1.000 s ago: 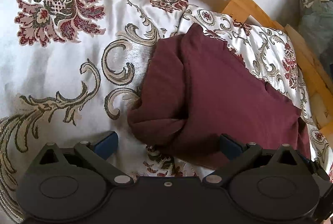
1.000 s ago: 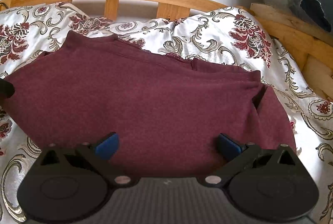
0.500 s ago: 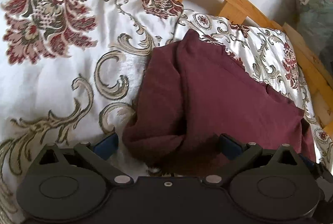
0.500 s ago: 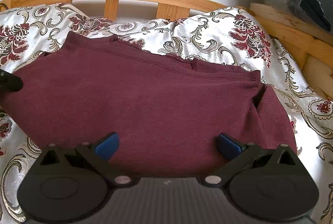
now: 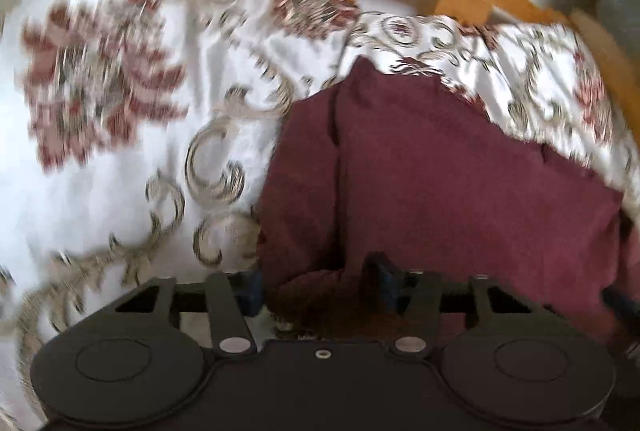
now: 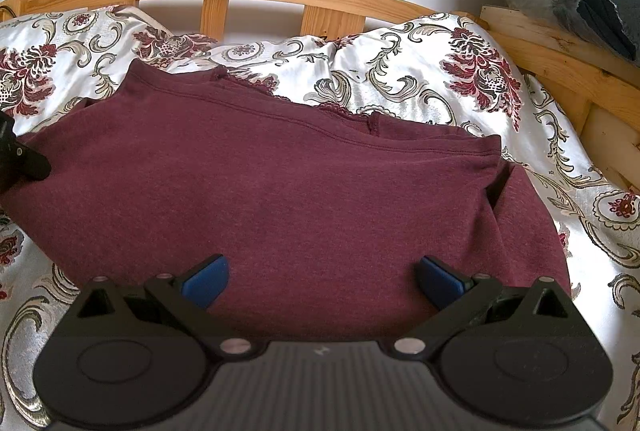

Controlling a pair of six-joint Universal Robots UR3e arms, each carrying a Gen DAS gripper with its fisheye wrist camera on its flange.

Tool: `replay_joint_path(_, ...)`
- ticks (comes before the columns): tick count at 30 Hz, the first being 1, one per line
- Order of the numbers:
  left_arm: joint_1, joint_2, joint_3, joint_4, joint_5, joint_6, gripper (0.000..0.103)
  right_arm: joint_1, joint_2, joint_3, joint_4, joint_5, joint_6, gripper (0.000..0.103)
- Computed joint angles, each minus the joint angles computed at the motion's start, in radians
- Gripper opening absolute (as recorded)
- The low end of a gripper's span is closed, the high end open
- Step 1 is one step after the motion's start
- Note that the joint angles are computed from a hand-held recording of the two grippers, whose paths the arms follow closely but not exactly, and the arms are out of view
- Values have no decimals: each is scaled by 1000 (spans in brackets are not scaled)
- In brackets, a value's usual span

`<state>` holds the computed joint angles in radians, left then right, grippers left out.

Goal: Fold small clothes

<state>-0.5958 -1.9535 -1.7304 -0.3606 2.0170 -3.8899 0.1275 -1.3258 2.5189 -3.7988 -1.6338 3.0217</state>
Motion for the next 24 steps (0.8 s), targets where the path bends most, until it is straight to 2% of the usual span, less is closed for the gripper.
replay_joint_path(2,-34,-25,83,-88,62,24,31,0,1,0,-2,0,1,103)
replay_joint_path(5,-61,-38,142,-130,113,54,23,-24,-67,11,67,34,-5,103)
replay_joint_path(8,-86,-40,163,-83,141,102,17,-103,-136,77,13,139,6,103)
replay_joint_path(13,-132,-92,281,8,143,304,14,-226,-234,132,-65,182,63,103)
replay_joint_path(18,-178,-246,547,40,83,573,12,-385,-338,147,-6,244,50,103)
replay_joint_path(21,-206,-352,746,-37,33,675,7,-499,-404,150,56,294,76,103)
replay_joint_path(24,-224,-457,937,-148,-32,709,4,-604,-435,143,103,357,89,103)
